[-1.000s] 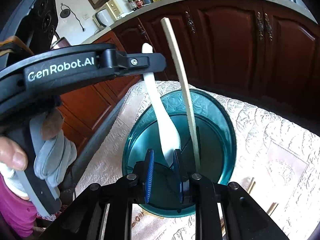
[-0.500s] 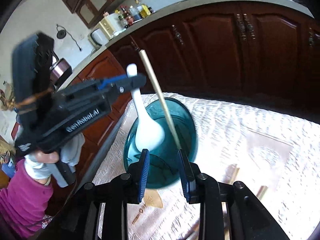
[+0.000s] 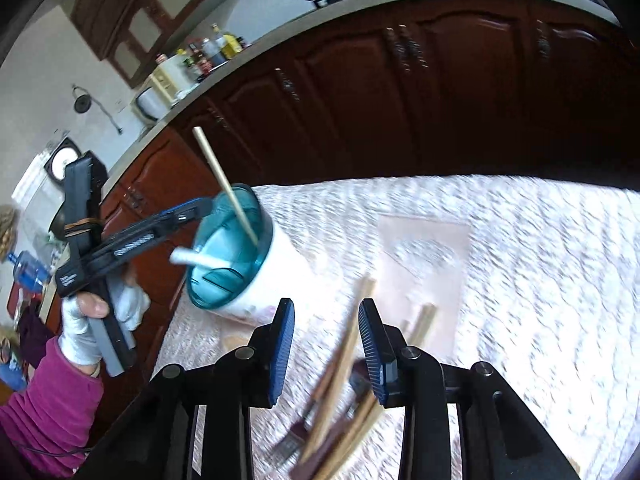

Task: Organize utensils
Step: 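Open the left tool releasing the spoon while the right tool releases the chopstick, then withdraw both tools from the holder back toward the remaining utensils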

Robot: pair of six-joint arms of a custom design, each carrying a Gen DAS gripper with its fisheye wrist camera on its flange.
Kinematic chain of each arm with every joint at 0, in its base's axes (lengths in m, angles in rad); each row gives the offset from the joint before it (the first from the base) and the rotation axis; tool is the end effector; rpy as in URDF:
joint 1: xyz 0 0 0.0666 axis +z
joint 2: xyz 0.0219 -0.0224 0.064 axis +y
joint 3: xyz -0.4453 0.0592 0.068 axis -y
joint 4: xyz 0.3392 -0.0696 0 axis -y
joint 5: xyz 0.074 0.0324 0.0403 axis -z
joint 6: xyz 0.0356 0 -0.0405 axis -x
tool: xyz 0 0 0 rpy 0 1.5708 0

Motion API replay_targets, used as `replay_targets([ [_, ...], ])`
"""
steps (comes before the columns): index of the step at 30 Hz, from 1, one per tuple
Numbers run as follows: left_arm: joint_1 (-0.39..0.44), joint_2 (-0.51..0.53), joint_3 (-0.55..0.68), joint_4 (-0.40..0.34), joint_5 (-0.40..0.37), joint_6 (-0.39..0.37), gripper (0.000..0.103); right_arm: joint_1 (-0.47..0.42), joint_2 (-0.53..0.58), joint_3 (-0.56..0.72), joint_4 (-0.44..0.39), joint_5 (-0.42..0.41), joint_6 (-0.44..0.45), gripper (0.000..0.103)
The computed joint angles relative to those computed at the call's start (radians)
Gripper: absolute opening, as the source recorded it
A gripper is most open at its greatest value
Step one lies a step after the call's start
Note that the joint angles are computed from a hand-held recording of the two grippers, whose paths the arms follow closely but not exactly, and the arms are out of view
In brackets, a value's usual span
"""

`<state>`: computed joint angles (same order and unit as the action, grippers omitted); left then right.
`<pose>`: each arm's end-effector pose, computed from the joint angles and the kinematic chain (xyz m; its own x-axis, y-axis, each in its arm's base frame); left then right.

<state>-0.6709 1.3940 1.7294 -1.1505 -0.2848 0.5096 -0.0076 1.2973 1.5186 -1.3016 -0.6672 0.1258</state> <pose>0.3231 -0.2442 0.6137 -0.7151 -0.0302 -0.6984 0.1110 0.9815 -0.1560 0.3460 0.0190 0.5621 -0.8393 -0.0922 -0.5358 -0.3939 0.7824 0.4824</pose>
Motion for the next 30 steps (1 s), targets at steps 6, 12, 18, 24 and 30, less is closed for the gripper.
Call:
replay_targets([
  [6,-0.083,-0.046,0.007,-0.044,-0.067,0.098,0.049,-0.04,-0.038,-0.054,-0.01,0.073,0.031,0.034],
  [12,-0.215,-0.049,0.044,-0.154,-0.199,0.242,0.051,-0.05,-0.094,-0.114,0.022,0.093,0.003,0.042],
  [18,-0.329,-0.032,0.043,-0.222,-0.287,0.375,0.051,-0.067,-0.137,-0.146,0.021,0.115,0.005,0.042],
  [24,-0.406,0.006,0.055,-0.261,-0.305,0.452,0.051,-0.075,-0.184,-0.155,0.026,0.142,-0.003,0.042],
  [30,-0.456,0.03,0.068,-0.277,-0.342,0.479,0.051,-0.082,-0.214,-0.168,0.021,0.171,0.012,0.043],
])
